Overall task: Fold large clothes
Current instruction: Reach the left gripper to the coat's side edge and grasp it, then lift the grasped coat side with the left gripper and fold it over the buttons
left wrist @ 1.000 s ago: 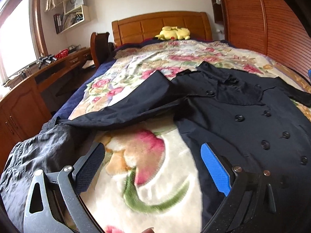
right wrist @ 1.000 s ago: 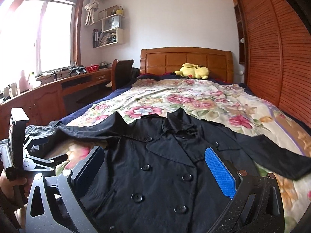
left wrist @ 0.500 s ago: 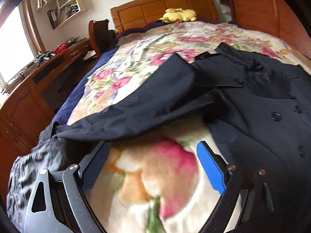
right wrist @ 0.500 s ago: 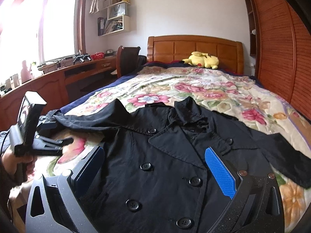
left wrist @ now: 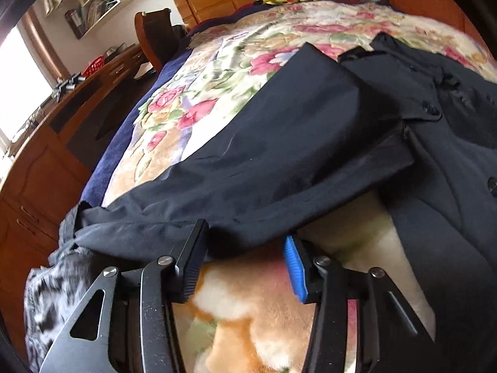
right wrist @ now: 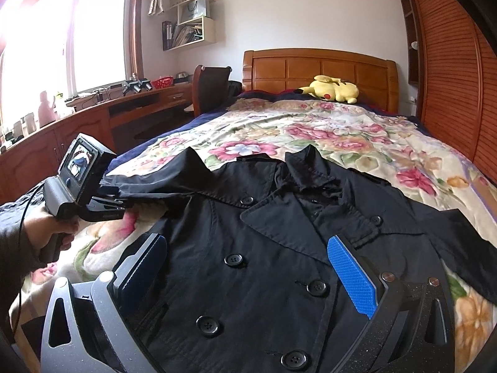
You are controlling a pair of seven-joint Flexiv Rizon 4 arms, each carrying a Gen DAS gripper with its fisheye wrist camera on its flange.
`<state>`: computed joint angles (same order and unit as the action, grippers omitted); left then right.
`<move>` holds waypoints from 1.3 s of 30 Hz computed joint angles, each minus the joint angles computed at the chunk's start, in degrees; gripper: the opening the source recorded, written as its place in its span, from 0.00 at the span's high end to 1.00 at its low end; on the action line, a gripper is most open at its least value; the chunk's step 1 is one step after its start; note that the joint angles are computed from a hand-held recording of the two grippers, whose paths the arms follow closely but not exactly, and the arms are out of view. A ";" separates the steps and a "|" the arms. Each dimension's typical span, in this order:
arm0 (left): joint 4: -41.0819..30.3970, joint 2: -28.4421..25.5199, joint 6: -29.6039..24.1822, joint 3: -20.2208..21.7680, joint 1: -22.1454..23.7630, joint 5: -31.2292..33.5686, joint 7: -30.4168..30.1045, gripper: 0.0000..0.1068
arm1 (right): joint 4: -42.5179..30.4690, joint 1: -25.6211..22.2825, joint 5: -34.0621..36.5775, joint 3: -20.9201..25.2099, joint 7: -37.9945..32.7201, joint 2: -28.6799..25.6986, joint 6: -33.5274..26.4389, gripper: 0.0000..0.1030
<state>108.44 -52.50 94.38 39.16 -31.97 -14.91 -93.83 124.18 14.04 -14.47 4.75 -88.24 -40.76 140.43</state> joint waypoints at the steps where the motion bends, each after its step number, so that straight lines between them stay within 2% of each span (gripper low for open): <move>1: -0.56 -0.83 -0.87 1.35 -1.00 -0.10 -0.07 0.59 | 0.02 -0.02 0.06 -0.01 0.04 -0.01 -0.03 0.00; 4: -1.41 -1.80 -2.49 2.94 -1.72 0.44 -0.64 0.69 | 0.00 -0.09 0.37 -0.01 0.20 -0.06 0.09 0.00; 5: -1.63 -1.56 -2.94 2.31 -0.92 0.81 -0.69 0.74 | 0.02 -0.05 0.50 -0.03 0.20 -0.08 0.15 0.00; 7: -1.90 0.00 -3.14 -0.76 1.79 1.82 -0.33 0.89 | 0.01 0.27 1.24 -0.17 -0.13 -0.27 0.86 0.00; 10: -2.32 -0.18 -2.40 1.51 -0.37 2.85 -2.61 0.97 | -0.17 0.28 1.90 -0.10 -0.10 -0.62 2.26 0.00; 13: -2.10 1.46 -0.53 0.99 -0.65 3.73 -2.60 0.98 | -0.21 0.19 2.24 -0.02 0.44 -1.00 3.30 0.00; 15: -1.75 2.48 0.61 0.88 -1.34 3.59 -2.42 0.98 | -0.35 0.47 2.58 -0.17 0.58 -1.21 3.40 0.00; 19: 0.13 5.91 5.48 -3.18 -0.45 3.15 0.03 0.98 | -0.22 1.09 3.39 -0.41 0.52 -1.29 3.72 0.00; 22: 0.60 7.18 7.45 -5.00 -1.66 2.38 2.54 0.98 | -0.03 1.07 3.56 -0.41 0.77 -1.05 3.86 0.00; 27: 1.38 8.43 9.56 -9.02 -2.58 0.24 5.81 0.98 | 0.15 1.11 3.81 -0.68 0.70 -0.74 3.68 0.00; 31: 2.38 7.32 10.85 -8.85 -5.09 -3.26 7.60 0.96 | 0.10 1.43 4.42 -0.86 0.50 -0.76 3.36 0.00; 32: 2.99 7.48 11.51 -9.91 -4.47 -3.71 7.94 0.95 | 0.07 1.49 4.50 -0.88 0.46 -0.75 3.23 0.00; 36: 6.37 9.71 14.43 -15.98 0.19 -4.11 9.41 0.86 | -0.08 1.45 4.27 -0.85 0.52 -0.45 2.46 0.00; 38: 7.42 9.88 15.38 -16.14 -0.20 -5.45 10.79 0.76 | -0.11 1.66 4.64 -0.92 0.30 -0.45 2.43 0.00; 39: 8.60 10.75 16.41 -17.78 1.46 -4.84 11.37 0.65 | -0.12 1.44 4.34 -0.88 0.37 -0.38 2.29 0.00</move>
